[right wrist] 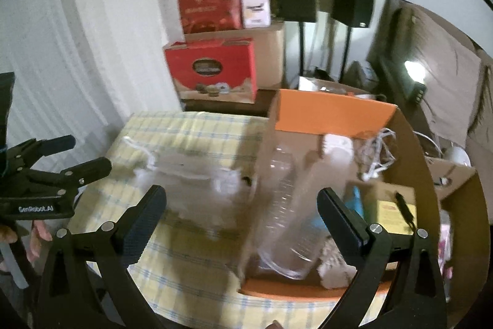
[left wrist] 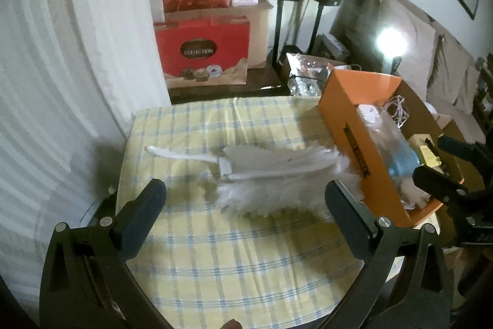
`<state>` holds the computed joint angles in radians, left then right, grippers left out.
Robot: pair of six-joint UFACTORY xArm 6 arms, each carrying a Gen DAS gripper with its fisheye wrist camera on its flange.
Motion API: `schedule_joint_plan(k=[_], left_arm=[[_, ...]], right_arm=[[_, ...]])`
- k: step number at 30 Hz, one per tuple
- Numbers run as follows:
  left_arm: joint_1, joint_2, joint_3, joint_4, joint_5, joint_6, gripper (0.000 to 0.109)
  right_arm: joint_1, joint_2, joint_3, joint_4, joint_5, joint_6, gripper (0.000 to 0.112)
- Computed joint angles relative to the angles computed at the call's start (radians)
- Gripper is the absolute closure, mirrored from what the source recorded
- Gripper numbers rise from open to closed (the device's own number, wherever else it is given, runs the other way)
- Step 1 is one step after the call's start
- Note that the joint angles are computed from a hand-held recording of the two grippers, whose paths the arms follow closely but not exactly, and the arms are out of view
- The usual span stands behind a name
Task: Organize objects
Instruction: 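Move both grippers down onto the white feather duster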
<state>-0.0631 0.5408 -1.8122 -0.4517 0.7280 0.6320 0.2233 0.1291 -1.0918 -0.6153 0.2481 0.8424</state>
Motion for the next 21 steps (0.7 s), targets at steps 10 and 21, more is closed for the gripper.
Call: schedule_joint_plan(k=[10,21], left_arm=[[0.044,0.086,-0.08,0.008,0.027,-0.042,0.006],[0.067,0.363,-0.453,0.033,0.239,-0.207,0.01]], right_arm=[[0.043,0.146,-0.114,0.236,-0.023,-0.277,0.013],[0.073,0.33,-0.334,0.521,0.125,-0.655,0.02]])
